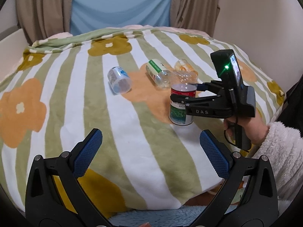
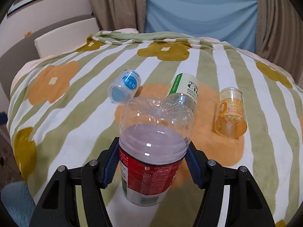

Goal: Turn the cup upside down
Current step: 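Rotate the held red jar with the right tool to turn it over, then lower the red jar onto the bed cover and open the right tool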

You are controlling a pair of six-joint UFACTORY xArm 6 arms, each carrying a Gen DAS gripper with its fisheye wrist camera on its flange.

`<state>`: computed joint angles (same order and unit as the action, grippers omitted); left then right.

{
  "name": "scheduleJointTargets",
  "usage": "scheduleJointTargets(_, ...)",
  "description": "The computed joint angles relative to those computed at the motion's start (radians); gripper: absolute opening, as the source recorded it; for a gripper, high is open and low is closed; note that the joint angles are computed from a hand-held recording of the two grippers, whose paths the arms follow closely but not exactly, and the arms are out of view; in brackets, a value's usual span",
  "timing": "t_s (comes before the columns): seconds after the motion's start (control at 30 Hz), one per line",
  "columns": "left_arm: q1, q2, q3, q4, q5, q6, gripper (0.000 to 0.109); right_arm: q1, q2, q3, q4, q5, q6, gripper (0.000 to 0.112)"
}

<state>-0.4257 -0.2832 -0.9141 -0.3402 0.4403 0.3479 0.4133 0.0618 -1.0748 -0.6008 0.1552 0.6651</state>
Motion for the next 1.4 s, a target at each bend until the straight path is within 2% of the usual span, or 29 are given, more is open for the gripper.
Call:
scheduleJointTargets(0.27,-0.005,0.003,0.0,0.043,0.011,-0.051,0.102,0.029,-0.058,0.065,0.103,0.032,-0.146,0.06)
scheduleJointTargets(0.37,-0.006,0.0,0.003,0.042,0.021,-0.06,0.102,0.037,-0.06,0.073,0.057,0.058,-0.129,0.06)
scheduleJointTargets(0.5,-0.01,-0.005,0.004,0.063,0.026,-0.081,0.102,0.033,-0.063,0.09,0.08,0.034,-0.135,0.06)
scheduleJointTargets(0.63,-0.011,-0.009,0.008,0.064,0.023,-0.081,0.102,0.026,-0.065,0.088,0.014,0.02,-0.069,0.06)
scheduleJointTargets(0.67,-0.011,-0.011,0.008,0.066,0.023,-0.084,0.102,0.027,-0.062,0.086,0.022,0.021,-0.076,0.062)
scheduleJointTargets(0.73,-0.013,-0.014,0.009,0.072,0.024,-0.09,0.102,0.028,-0.06,0.086,0.032,0.017,-0.083,0.073)
scheduleJointTargets(0.8,-0.015,-0.017,0.009,0.078,0.024,-0.097,0.102,0.028,-0.062,0.093,0.028,0.003,-0.076,0.091)
scheduleJointTargets(0.9,-0.017,-0.021,0.011,0.093,0.024,-0.111,0.102,0.038,-0.066,0.106,0.119,0.004,-0.144,0.103)
scheduleJointTargets(1.0,-0.018,-0.023,0.011,0.1,0.023,-0.12,0.102,0.048,-0.074,0.119,0.176,0.021,-0.175,0.103)
scheduleJointTargets(1.1,-0.022,-0.031,0.013,0.116,0.023,-0.14,0.102,0.038,-0.096,0.153,0.123,-0.023,-0.11,0.103)
scheduleJointTargets(1.27,-0.034,-0.062,0.03,0.181,0.008,-0.214,0.102,0.036,-0.163,0.202,0.108,-0.021,-0.073,0.103)
scheduleJointTargets(1.4,-0.042,-0.098,0.044,0.213,-0.035,-0.276,0.102,0.039,-0.279,0.251,0.085,-0.021,-0.06,0.103)
